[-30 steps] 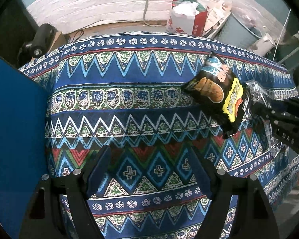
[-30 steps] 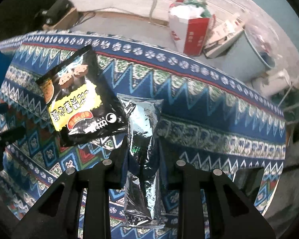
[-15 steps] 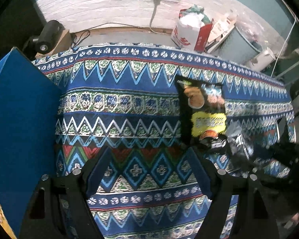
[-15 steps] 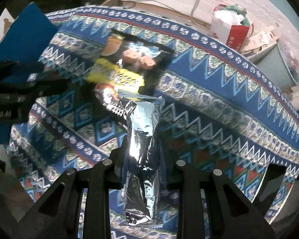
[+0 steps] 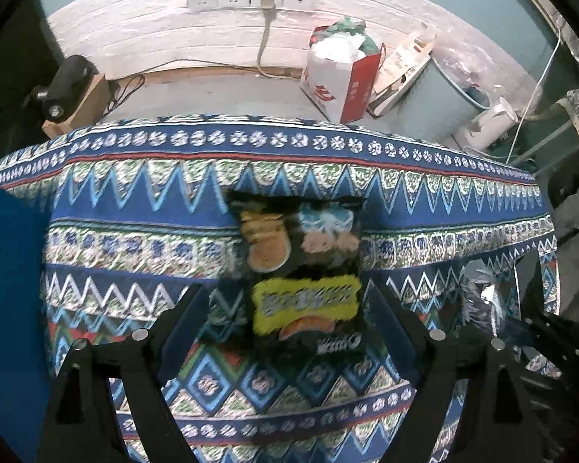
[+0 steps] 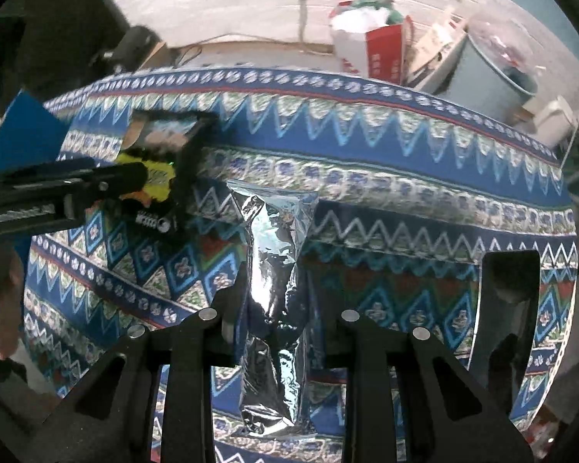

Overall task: Organize snacks
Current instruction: 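Carry the black chip bag and silver foil bag over the box with both tools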

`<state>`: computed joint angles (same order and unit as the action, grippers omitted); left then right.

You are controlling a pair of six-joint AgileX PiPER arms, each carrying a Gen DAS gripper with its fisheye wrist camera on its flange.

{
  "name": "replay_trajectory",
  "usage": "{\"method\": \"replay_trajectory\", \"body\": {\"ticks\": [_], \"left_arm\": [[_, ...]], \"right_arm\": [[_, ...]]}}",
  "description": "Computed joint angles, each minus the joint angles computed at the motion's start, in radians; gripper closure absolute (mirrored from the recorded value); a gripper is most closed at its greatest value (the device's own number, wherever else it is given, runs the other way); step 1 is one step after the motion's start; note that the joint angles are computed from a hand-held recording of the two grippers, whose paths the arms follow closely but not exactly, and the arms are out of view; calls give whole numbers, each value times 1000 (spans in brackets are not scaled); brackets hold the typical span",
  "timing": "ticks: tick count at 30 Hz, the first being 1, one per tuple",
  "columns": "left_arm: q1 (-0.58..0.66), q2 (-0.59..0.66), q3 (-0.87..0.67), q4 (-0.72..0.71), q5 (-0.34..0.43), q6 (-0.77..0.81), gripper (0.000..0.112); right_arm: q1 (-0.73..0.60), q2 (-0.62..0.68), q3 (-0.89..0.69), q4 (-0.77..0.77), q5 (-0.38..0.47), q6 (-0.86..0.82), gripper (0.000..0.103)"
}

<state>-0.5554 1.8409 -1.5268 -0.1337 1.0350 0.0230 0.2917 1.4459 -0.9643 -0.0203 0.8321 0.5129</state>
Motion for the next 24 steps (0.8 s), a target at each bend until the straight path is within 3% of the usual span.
{"method": "replay_trajectory", "body": {"ticks": [3,11,13,15,17,24], "left_arm": [[-35,43,-33,55,10,-38,25],[-71,83,-35,97,-13,-51,23],[-72,81,-29,98,-24,-33,29],[-79,66,-12,124,-43,-27,48],[-75,56,-10,103,-36,-2,53],[-58,-17,29,101,-40,35,53]], "right_arm": [[67,-77,52,-33,7,98,79],[120,-120,65,-63,22,182,79],[126,-117,63,-68,20,189,79],[141,-114,59,-84,27,208,79],[164,-107,53,-107,34,234,79],[219,-95,21,-150,59,305,79]]}}
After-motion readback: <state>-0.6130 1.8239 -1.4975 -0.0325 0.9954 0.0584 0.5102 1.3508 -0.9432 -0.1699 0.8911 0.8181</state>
